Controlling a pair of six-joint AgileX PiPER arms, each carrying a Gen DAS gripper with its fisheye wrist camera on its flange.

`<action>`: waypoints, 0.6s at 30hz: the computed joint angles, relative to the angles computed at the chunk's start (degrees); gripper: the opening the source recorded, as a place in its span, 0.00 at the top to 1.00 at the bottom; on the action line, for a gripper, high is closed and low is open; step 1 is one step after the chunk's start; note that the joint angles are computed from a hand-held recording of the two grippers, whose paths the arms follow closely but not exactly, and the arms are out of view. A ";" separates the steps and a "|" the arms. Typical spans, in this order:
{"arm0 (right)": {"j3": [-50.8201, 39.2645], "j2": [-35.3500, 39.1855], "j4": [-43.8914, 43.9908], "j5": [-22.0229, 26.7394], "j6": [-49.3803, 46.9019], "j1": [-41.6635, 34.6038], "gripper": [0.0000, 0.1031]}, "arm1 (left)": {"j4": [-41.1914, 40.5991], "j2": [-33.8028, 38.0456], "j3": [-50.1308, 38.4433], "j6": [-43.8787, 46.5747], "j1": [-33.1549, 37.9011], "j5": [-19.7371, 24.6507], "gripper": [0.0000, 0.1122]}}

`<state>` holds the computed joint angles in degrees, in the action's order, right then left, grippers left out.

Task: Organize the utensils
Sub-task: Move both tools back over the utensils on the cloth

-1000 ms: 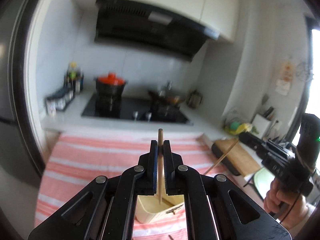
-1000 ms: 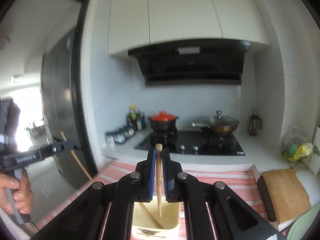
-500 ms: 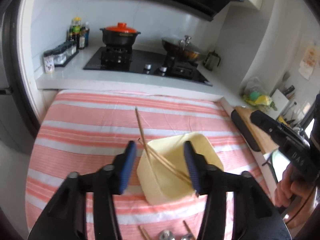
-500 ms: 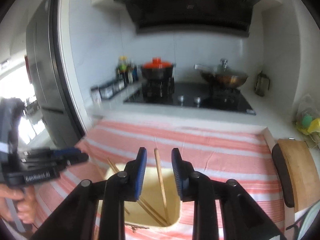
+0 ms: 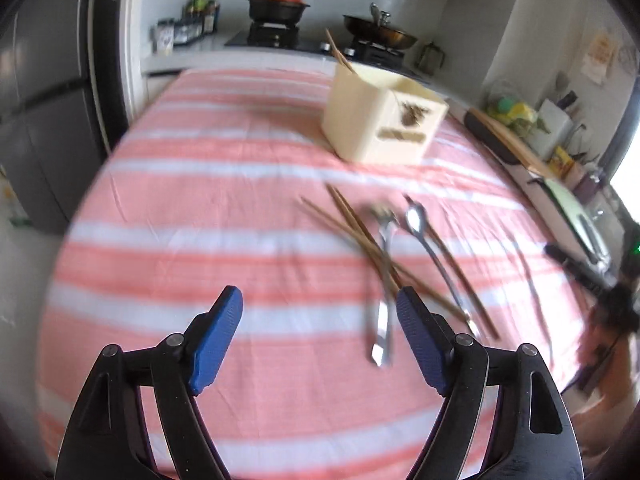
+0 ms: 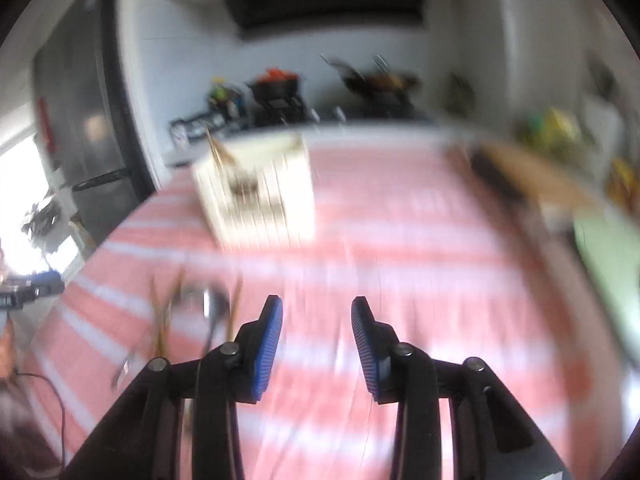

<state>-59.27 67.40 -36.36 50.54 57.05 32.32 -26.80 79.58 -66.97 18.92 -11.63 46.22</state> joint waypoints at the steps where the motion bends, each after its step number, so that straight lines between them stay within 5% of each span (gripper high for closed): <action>1: 5.06 -3.10 -1.02 2.48 5.73 4.48 0.65 | -1.68 -1.12 1.93 1.56 0.03 -0.58 0.28; 5: 11.22 -4.54 -7.89 7.36 21.38 14.86 0.65 | 0.09 -1.08 3.01 -0.53 -3.66 -2.31 0.28; 11: 12.64 -5.17 -7.71 8.97 25.26 18.43 0.65 | 6.28 5.58 -4.88 -4.61 -11.34 -3.93 0.30; 18: 12.15 -5.05 -9.51 9.45 28.29 22.72 0.65 | 24.68 23.97 -23.31 -16.14 -19.90 -0.50 0.54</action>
